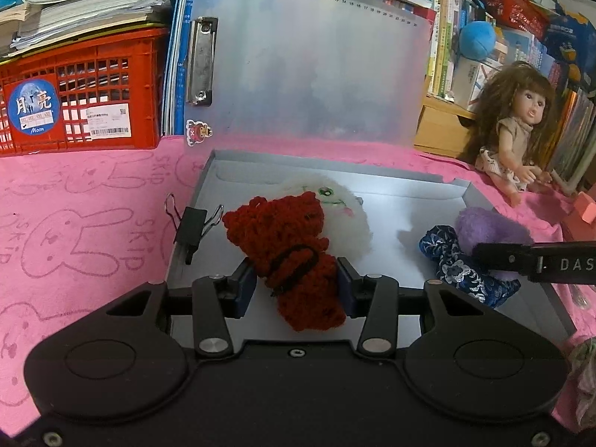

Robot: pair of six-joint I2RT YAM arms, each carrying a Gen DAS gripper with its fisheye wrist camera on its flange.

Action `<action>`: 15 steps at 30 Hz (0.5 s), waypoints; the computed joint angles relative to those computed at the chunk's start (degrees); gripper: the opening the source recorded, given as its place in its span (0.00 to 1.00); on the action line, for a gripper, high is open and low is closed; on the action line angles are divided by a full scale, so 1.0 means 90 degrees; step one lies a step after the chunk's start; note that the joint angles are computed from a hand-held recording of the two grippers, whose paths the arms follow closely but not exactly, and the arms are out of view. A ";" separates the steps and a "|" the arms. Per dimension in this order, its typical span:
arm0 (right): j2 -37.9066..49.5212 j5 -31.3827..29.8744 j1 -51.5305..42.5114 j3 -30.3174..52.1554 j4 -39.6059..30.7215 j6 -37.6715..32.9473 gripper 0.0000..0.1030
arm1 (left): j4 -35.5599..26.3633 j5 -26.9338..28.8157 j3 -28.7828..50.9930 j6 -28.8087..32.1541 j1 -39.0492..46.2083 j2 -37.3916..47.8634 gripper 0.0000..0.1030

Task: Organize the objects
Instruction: 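Carry the purple plush and red crochet hat into the white box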

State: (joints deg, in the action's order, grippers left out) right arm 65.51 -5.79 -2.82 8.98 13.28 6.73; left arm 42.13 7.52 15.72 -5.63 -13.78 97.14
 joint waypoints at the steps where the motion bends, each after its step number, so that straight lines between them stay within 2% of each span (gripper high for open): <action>1: 0.0163 -0.0004 0.0002 0.0060 0.0069 -0.0010 0.59 | -0.0134 -0.0013 0.0079 -0.0003 -0.0009 -0.0002 0.42; 4: 0.0592 -0.0074 -0.0028 0.0283 0.0146 0.0034 0.59 | -0.0611 -0.0017 0.0331 -0.0051 -0.0003 -0.0063 0.42; 8: 0.0936 -0.0163 -0.0087 0.0537 0.0126 0.0034 0.59 | -0.0895 0.0002 0.0625 -0.0111 0.0034 0.0059 0.42; 15: 0.1468 -0.0310 -0.0136 0.0952 -0.0022 0.0046 0.58 | -0.1715 0.0188 0.1317 0.0075 0.0064 0.0349 0.42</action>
State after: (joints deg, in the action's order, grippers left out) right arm 78.73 -8.58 -4.04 17.55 13.09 7.14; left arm 26.69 9.21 27.57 -4.96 -13.20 100.28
